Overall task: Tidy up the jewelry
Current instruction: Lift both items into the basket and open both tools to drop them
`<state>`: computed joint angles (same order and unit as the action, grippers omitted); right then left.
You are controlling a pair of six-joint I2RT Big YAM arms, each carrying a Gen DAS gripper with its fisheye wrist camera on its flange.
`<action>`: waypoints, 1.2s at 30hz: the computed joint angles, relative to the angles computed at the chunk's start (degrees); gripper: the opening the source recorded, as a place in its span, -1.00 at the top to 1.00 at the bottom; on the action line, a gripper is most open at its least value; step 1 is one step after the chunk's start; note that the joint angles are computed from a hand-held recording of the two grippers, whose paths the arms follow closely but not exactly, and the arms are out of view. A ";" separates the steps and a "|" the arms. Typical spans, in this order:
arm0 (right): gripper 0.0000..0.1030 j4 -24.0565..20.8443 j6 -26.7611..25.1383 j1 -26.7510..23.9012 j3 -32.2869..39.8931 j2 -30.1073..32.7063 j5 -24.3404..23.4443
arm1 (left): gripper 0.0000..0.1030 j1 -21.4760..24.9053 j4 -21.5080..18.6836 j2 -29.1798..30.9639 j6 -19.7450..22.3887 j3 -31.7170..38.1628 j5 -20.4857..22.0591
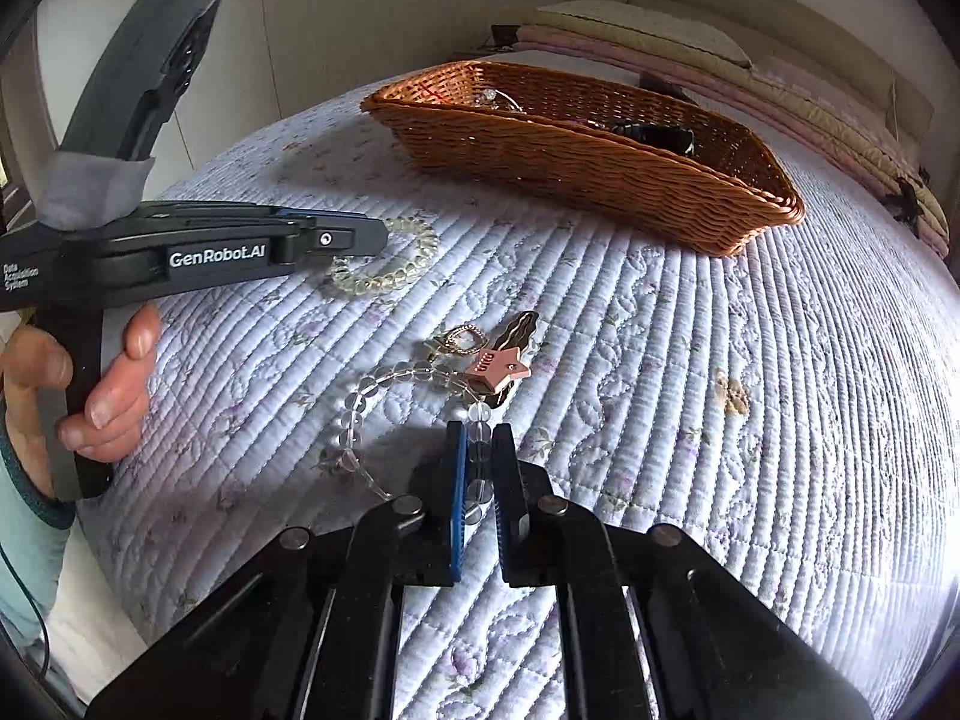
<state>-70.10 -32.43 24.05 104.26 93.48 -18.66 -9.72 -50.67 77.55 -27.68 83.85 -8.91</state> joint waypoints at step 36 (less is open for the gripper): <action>0.81 5.48 14.60 -5.33 14.89 2.29 -10.93 | 0.81 -1.94 3.28 -2.78 3.55 2.37 -4.29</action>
<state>-64.63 -17.83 18.72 119.16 95.77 -29.59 -11.66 -47.38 74.77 -24.13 86.23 -13.19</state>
